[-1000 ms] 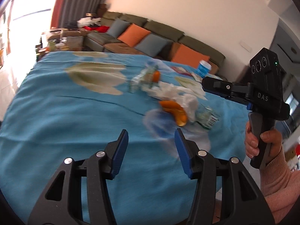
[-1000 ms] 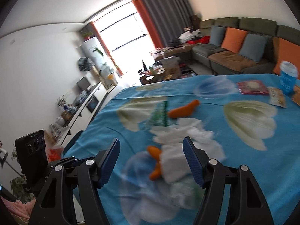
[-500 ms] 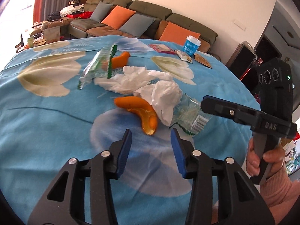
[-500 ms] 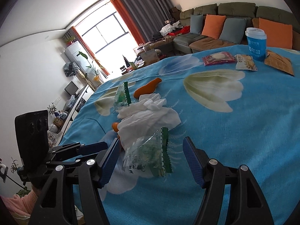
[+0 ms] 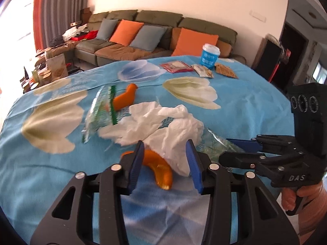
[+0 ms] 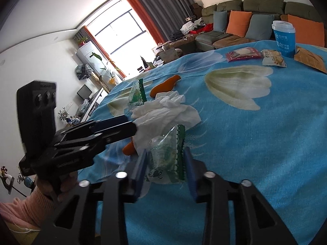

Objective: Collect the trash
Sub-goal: 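Grasp a white tissue with the left tool while the right tool grasps a clear green-striped wrapper, then carry the tissue and plastic wrapper over the teal bin with both tools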

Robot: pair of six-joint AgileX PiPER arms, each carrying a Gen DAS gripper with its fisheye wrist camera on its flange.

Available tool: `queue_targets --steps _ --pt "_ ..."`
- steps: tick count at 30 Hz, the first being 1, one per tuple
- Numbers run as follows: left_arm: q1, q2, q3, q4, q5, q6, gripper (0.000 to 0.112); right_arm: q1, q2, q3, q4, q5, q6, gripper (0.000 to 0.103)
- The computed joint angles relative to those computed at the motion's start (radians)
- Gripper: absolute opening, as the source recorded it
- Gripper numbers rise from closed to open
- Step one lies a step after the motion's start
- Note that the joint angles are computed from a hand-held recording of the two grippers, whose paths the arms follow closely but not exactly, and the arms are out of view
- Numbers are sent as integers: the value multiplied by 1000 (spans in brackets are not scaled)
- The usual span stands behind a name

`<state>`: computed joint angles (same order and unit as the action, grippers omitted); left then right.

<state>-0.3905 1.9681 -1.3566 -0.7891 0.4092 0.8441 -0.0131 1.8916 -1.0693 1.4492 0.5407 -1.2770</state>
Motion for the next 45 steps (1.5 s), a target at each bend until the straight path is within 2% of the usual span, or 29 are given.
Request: queue_targets --steps 1,3,5,7,10,13,15,19,28,37,45 --pt "-2 16 -26 36 21 -32 29 -2 -4 6 7 0 -9 30" --pt "-3 31 -50 55 40 -47 21 -10 -10 19 22 11 -32 27" --pt "0 34 -62 51 62 -36 20 -18 -14 27 38 14 -49 26" --pt "-3 40 -72 64 85 -38 15 -28 -14 30 48 27 -57 25" --pt "-21 45 -76 131 80 -81 8 -34 -15 27 52 34 -55 25" --pt "-27 47 -76 140 80 -89 3 -37 -19 34 63 38 -66 25" --pt "-23 32 -53 104 60 -55 2 -41 -24 38 72 43 -75 24" --pt "16 -3 -20 -42 87 67 2 -48 -47 50 92 36 -89 22" --pt "149 -119 71 -311 209 260 2 -39 -69 35 111 45 -102 21" --pt "316 -269 238 -465 289 398 2 19 -53 -13 112 52 -93 21" --pt "487 -361 357 -511 362 471 2 95 -12 -78 86 51 -54 21"
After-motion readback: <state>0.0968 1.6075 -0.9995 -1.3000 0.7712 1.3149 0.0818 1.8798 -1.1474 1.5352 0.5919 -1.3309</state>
